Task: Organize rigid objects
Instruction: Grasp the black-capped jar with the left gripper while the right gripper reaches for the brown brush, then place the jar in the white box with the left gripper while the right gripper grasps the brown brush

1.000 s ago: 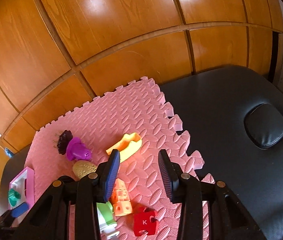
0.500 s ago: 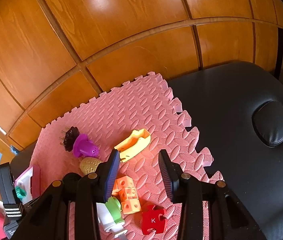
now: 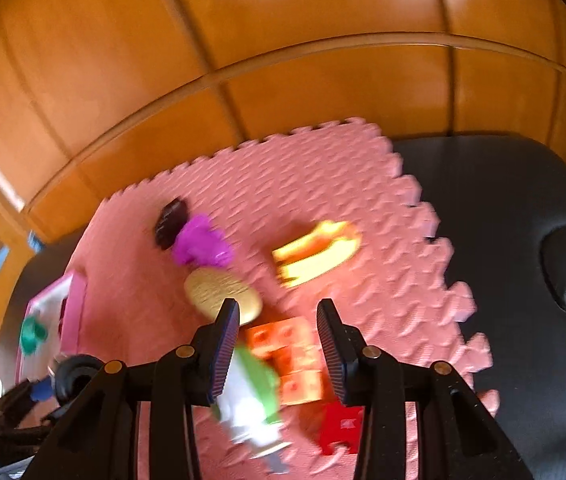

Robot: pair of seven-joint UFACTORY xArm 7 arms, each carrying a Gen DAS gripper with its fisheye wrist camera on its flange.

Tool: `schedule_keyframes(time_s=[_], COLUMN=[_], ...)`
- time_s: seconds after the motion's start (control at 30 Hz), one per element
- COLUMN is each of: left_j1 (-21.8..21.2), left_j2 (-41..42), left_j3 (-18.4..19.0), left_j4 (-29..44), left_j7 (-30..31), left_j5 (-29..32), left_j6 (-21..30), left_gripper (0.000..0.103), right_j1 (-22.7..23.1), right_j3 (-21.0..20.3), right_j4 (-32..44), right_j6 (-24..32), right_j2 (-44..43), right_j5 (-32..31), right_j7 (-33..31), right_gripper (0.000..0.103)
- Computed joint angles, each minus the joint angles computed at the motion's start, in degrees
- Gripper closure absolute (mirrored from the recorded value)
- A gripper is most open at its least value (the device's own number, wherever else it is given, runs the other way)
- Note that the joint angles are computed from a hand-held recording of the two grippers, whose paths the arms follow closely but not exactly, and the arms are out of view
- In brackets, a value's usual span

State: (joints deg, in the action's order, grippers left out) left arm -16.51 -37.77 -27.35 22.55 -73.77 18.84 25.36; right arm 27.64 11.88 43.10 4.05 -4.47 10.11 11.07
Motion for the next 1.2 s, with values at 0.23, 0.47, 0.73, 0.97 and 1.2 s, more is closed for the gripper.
schedule_keyframes(time_s=[0.23, 0.47, 0.73, 0.97, 1.2], left_j1=[-5.1, -7.2, -9.0, -9.9, -11.1], left_j2=[-9.5, -17.5, -25.0, -28.6, -32.7], left_j3=[1.5, 2.0, 3.7, 3.8, 2.9], left_j4=[-4.7, -7.7, -11.3, -12.6, -13.3], left_j7=[-0.1, 0.2, 1.1, 0.9, -0.2], left_j5=[-3.9, -6.2, -8.9, -10.7, -11.3], left_j6=[3.5, 6.7, 10.3, 13.6, 18.0], left_gripper=[0.034, 0.034, 0.034, 0.034, 0.034], right_j1=[1.1, 5.8, 12.1, 13.4, 13.6], right_j3=[2.5, -0.3, -4.1, -5.1, -3.7], right_j4=[11.5, 30.4, 51.0, 53.7, 43.0], right_j6=[5.9, 17.0, 31.0, 30.6, 23.5], right_j2=[7.0, 20.1, 34.9, 38.1, 29.3], right_j5=[-9.7, -21.3, -27.7, -27.7, -29.0], right_j7=[-0.2, 5.0, 6.8, 8.0, 7.9], right_gripper=[0.051, 0.05, 0.049, 0.055, 0.055])
